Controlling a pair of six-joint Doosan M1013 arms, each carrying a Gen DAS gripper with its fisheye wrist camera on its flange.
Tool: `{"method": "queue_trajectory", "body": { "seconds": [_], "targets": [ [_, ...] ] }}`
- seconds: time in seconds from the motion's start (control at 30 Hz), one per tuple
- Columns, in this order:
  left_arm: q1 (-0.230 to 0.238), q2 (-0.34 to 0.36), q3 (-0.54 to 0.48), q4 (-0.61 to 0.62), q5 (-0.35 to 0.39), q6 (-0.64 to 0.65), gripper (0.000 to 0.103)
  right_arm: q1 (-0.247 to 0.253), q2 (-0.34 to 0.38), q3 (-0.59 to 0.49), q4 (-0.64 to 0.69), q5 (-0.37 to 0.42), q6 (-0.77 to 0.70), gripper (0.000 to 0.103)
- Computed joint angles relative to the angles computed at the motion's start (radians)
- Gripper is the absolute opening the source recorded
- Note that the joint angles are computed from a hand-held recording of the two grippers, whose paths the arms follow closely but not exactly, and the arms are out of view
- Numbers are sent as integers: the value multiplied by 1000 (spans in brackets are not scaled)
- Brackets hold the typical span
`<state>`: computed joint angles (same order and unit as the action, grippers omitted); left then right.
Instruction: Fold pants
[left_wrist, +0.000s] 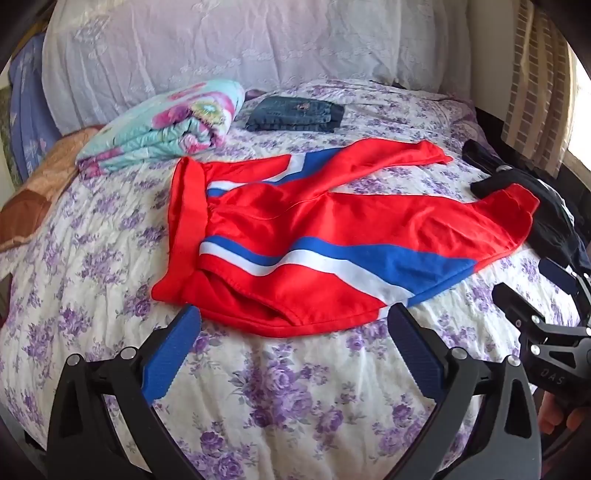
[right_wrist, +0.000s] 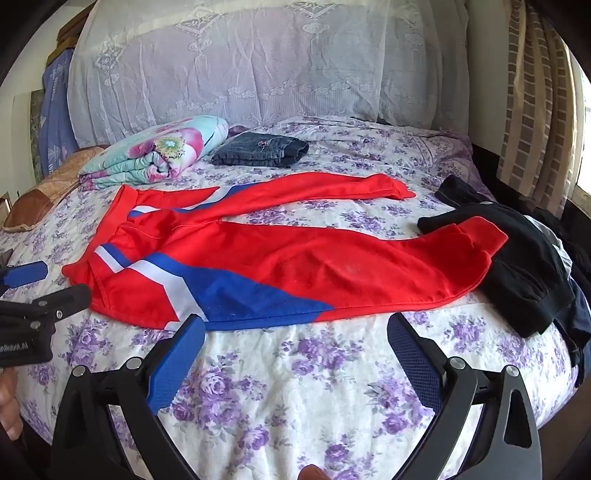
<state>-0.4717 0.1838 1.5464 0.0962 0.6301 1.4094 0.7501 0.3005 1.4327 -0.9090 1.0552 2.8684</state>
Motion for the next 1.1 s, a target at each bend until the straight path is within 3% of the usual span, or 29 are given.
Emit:
{"method": "queue_trajectory", "body": {
  "seconds": [0.17, 0.4, 0.6, 0.7, 0.87, 0.9, 0.93, 0.97, 1.0, 1.1],
  "targets": [
    [46, 11, -11, -39, -11, 36, 99, -1, 34, -40, 15, -41, -100, 100],
    [175, 87, -120, -157, 53, 110, 99, 10, 112, -142, 84, -169, -340, 100],
    [248, 220, -316, -329, 213, 290, 94, 19, 197, -267, 217, -266, -607, 97],
    [262, 305, -441, -413, 333, 364, 81, 23, 243, -331, 293, -232, -744, 86],
    [255, 446, -637, -451, 507, 395, 81, 23, 309, -413, 304, -153, -839, 83],
    [256, 475, -676, -463, 547, 387, 79, 21, 318, -423, 300, -142, -847, 78],
    [259, 499, -710, -480, 586, 382, 69, 21, 326, -433, 293, -139, -847, 75],
    [262, 521, -740, -508, 622, 388, 62, 17, 333, -442, 303, -132, -856, 62],
    [265, 537, -760, -537, 644, 404, 50, 11, 338, -451, 331, -133, -874, 42],
    [268, 539, -770, -578, 640, 464, 16, 10, 346, -468, 332, -121, -874, 17]
  ]
}}
